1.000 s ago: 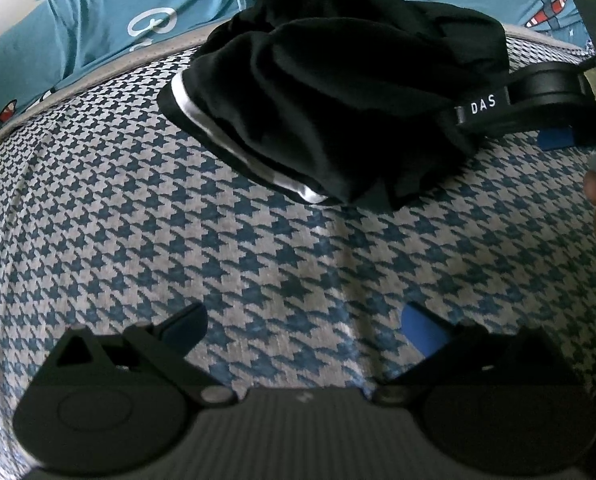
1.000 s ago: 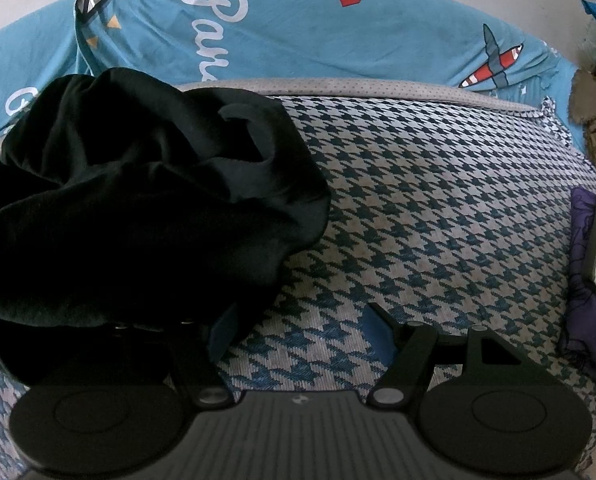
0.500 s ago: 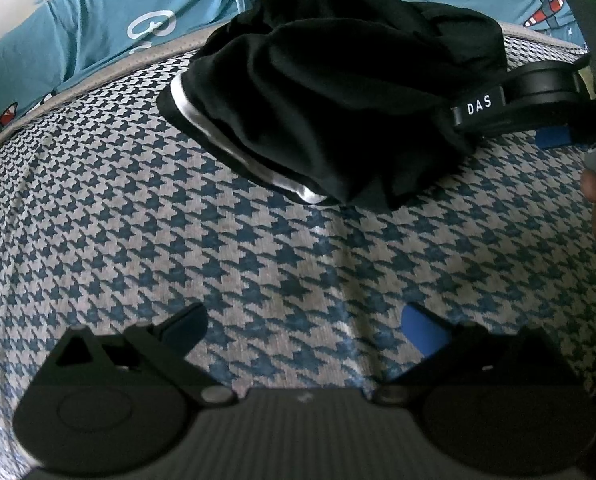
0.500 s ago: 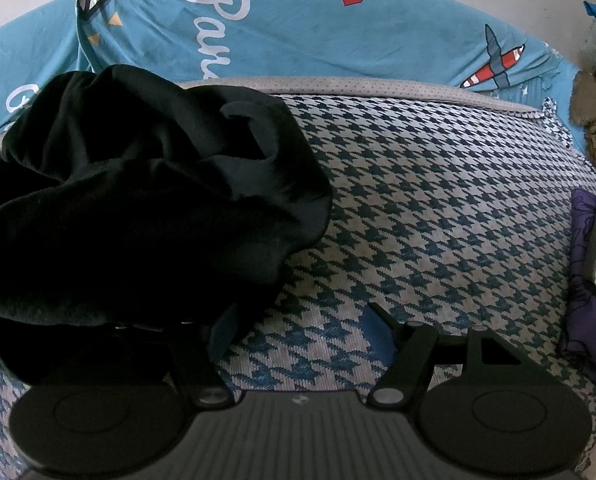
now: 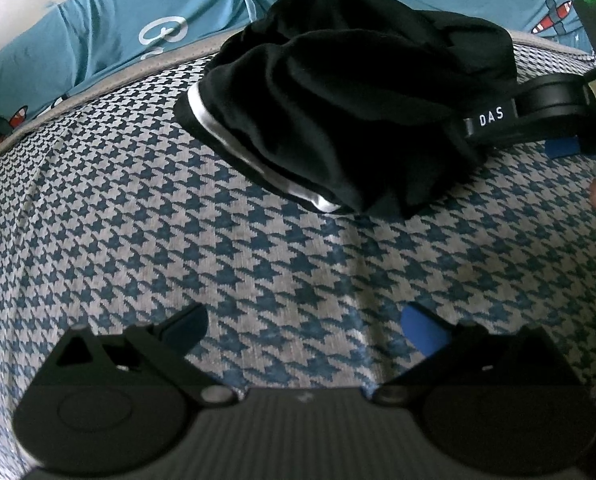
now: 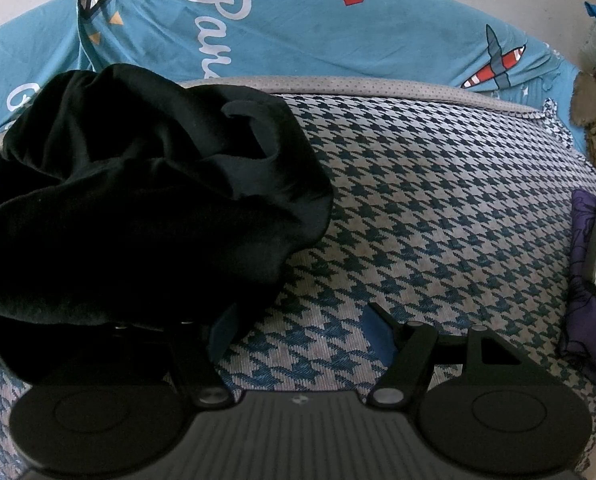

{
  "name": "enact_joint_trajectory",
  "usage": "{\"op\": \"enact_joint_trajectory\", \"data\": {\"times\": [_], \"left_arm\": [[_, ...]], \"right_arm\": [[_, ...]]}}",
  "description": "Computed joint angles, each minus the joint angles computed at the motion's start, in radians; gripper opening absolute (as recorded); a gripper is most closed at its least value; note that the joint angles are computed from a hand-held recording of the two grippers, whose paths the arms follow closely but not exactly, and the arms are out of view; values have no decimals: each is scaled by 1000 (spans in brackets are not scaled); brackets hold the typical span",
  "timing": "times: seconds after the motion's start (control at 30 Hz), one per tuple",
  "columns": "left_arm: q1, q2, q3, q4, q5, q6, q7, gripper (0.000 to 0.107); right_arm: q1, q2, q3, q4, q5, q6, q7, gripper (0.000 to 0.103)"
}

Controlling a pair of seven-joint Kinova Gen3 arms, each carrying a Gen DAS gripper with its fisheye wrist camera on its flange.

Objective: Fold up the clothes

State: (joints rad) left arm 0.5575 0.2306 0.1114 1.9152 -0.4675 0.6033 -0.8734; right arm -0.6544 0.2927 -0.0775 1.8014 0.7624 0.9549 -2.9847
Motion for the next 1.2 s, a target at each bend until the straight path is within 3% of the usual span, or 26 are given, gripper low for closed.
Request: {"op": "enact_joint_trajectory", "data": {"times": [0.23,0.4,0.6,0.73,0.87,0.97,1.2], "left_arm": [[6,-27,19,12,13,21,8,103],[43,-35,-10,19,-101,31,140,103],[16,-28,-33,3,-190,24,242,103],[-16,-45,-40,-1,-214,-11,292,103],[-71,-91,-49,35,-211,-132,330,103],[-81,-108,-63,55,-261,-175,398,103],[-89,-81,-72,41,-361,-184,533,103]], "right_arm": [[-1,3,0,-4,0,2,1,68],[-10,-13,2,13,35,-8,-25,68],[21,-102,-12,106,113,-156,-100,68],[58,-165,-27,172,192,-280,-160,68],[83,-195,-47,210,296,-352,-247,68],[92,-195,-58,228,378,-378,-333,68],[87,-146,-63,221,531,-368,-500,68]]}}
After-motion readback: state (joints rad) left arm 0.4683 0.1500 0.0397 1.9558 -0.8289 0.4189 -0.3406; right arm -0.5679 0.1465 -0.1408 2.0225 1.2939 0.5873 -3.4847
